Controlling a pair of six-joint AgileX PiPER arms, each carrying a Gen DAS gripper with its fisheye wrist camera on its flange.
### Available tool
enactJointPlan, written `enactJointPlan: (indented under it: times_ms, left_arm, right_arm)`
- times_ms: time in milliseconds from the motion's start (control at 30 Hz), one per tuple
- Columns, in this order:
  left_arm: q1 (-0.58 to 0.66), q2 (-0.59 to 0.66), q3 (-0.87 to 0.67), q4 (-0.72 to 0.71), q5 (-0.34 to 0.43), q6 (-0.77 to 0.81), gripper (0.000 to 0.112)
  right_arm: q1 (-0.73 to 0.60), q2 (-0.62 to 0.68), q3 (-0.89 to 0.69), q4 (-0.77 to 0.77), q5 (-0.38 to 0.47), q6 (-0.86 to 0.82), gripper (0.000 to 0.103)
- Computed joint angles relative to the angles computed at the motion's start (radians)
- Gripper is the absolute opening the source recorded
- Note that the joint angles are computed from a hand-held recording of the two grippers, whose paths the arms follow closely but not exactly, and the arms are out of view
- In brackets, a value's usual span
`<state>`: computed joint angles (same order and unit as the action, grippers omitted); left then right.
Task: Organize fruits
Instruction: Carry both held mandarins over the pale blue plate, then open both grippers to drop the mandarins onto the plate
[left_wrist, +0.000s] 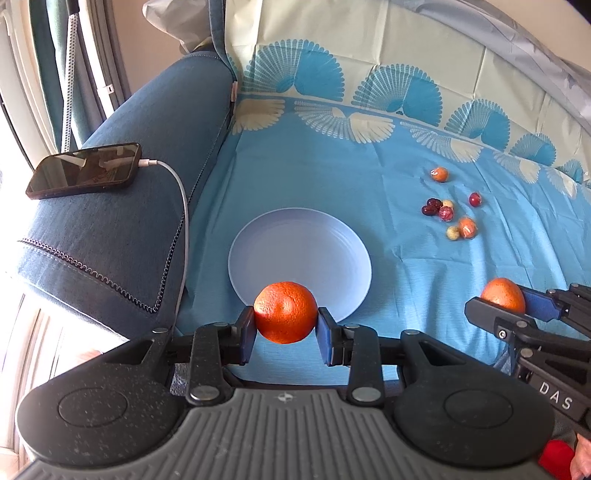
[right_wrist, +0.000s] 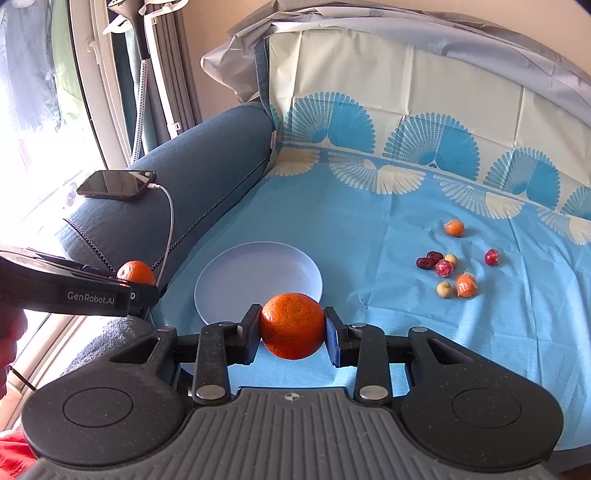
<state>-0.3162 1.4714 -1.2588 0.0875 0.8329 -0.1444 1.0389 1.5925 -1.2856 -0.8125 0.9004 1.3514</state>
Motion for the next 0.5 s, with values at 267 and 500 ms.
enactJointPlan:
  times_ms: [267, 500]
  left_arm:
    - [0.036, 0.199, -0.156, -0.025, 0.024, 0.011, 0.038]
    - [0.040, 0.414, -0.307, -0.008, 0.028, -0.008, 0.038]
  right_arm:
    - [-0.126, 0.121, -0.067, 0.112, -0.125, -0.124, 0.037]
    - [-0.241, 0.285, -0.177, 0.225, -0.219, -0.277, 0.037]
